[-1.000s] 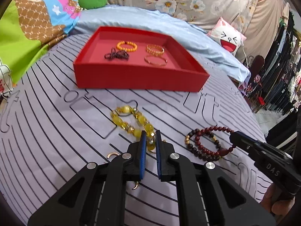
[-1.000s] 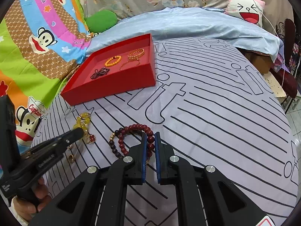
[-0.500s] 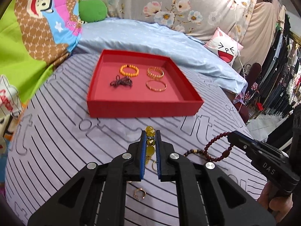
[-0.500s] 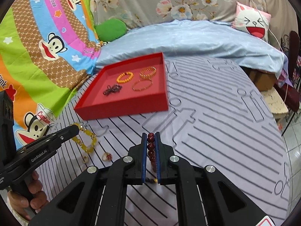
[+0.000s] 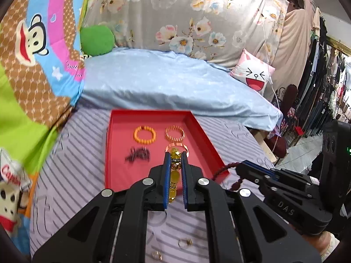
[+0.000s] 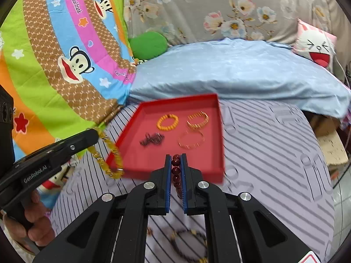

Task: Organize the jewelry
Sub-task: 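Carry the amber chain and red bracelet into the red tray and open both tools, then lift both tools out of the tray toward the remaining jewelry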

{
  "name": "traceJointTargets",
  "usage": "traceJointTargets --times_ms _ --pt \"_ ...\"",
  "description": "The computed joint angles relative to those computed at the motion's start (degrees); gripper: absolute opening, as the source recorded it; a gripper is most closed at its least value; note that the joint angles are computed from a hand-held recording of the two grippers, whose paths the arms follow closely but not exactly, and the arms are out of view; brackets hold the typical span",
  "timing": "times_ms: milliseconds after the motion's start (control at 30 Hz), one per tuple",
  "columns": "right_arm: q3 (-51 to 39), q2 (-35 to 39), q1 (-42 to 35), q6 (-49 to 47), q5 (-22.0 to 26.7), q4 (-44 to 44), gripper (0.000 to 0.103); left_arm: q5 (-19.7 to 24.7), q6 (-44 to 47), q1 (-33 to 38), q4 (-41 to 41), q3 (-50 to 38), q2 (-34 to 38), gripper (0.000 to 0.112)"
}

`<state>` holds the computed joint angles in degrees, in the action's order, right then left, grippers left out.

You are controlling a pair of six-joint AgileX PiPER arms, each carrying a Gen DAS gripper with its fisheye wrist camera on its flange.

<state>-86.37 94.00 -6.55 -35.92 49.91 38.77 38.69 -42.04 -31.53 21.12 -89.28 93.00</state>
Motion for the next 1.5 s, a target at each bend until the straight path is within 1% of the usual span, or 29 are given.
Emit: traceJointTargets --times_ms 133,267,400,600,733,800,833,867,900,933,967,1000,1200,1267,1400,1500 --pt "-8.25 6.84 2.93 3.84 1.25 -0.84 0.008 -0.84 5.11 3.45 -5.27 -4.34 4.12 0.009" --pt "-12.52 12.48 4.84 6.70 1.99 -2.52 0.008 -2.34 7.93 6.07 -8.97 -5.29 7.68 0.009" --pt "-14.02 16.74 6.27 9.00 1.25 -5.81 0.008 -3.30 10.68 8.09 -12.66 -4.93 10.52 0.009" --pt "-13.90 19.54 6.48 11.43 -0.75 -10.15 0.008 -4.51 11.38 9.81 -13.55 -2.11 12.39 0.009" --pt "-11.76 18.59 7.45 12.44 -4.01 -13.53 0.009 -5.12 10.04 9.99 -11.76 -0.50 12.45 0.009" --pt "-9.88 17.41 7.55 11.97 -6.08 -13.87 0.015 -6.01 7.89 9.94 -9.66 0.64 12.00 0.009" --pt "-8.87 16.62 7.77 12.13 -7.25 -14.37 0.024 -7.47 5.93 9.89 -8.07 2.08 11.24 0.013" --pt "-7.96 15.91 7.72 11.85 -8.08 -14.29 0.033 -8.32 4.94 9.89 -7.17 3.03 10.61 0.024" --pt "-6.90 15.07 7.73 11.60 -8.90 -14.14 0.037 -8.99 2.52 9.70 -4.96 3.98 9.91 0.032" --pt "-5.90 14.20 7.74 11.23 -9.48 -13.87 0.039 -9.96 -0.82 9.49 -1.82 5.07 9.09 0.047" --pt "-5.28 13.55 7.72 10.87 -9.60 -13.66 0.039 -10.23 -3.01 9.24 0.44 5.71 8.52 0.053" --pt "-4.16 12.59 7.65 10.30 -9.93 -13.18 0.039 -10.12 -4.75 8.93 2.72 6.22 7.85 0.053" --pt "0.52 8.61 6.76 7.42 -9.76 -9.77 0.039 -9.50 -6.22 8.24 4.14 8.52 5.33 0.053" --pt "2.26 7.11 6.58 6.76 -9.97 -9.31 0.039 -8.71 -8.17 7.35 6.30 9.46 4.49 0.053" --pt "5.65 4.30 5.90 5.55 -10.60 -8.31 0.039 -9.48 -10.20 5.58 8.00 13.28 1.60 0.053" --pt "8.09 2.47 4.80 4.28 -10.33 -7.03 0.039 -9.04 -12.01 3.67 9.50 15.26 0.27 0.053"
